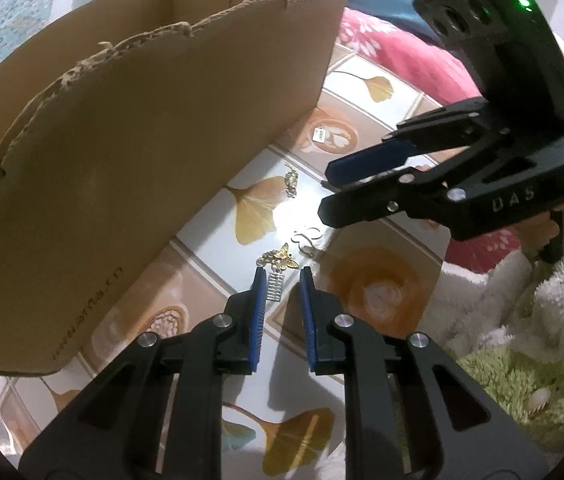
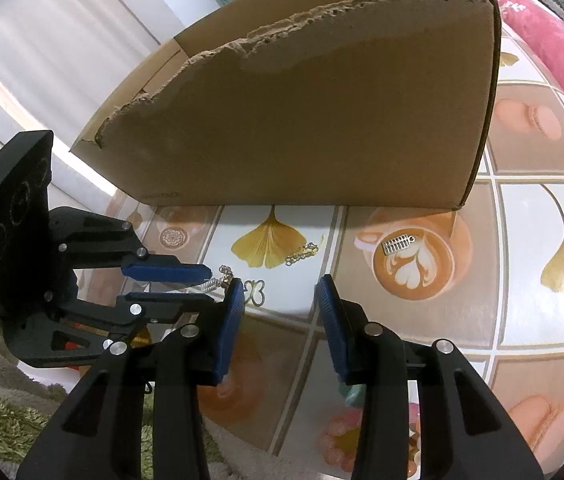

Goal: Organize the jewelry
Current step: 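Close the left tool on the chain of the gold butterfly charm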

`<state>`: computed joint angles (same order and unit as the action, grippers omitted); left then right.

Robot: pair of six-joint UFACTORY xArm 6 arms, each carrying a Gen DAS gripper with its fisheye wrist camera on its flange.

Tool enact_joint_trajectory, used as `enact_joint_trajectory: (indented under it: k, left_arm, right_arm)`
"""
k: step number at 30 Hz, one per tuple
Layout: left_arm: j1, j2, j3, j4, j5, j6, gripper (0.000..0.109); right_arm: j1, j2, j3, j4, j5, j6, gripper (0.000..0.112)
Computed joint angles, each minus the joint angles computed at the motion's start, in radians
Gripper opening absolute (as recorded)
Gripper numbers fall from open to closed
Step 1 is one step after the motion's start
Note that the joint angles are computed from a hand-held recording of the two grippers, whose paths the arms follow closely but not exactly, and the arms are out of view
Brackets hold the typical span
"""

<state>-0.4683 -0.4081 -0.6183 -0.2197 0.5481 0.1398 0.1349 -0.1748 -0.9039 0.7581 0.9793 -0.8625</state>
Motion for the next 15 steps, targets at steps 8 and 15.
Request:
enact_joint_trajectory:
  k: [8,15]
  left_arm:
    - [-0.027,0.029,-0.019,0.167,-0.003,-0.184,0.01]
    - [-0.041,0.038,-0.026,0.285,-0.001,-0.284,0.006]
  right_arm:
    - [-0.005,-0.007,0.005,0.005,-0.004,0.002,0.038]
    - [-0.007,-0.014,0.007,0.011,-0.005,-0.001,0.038]
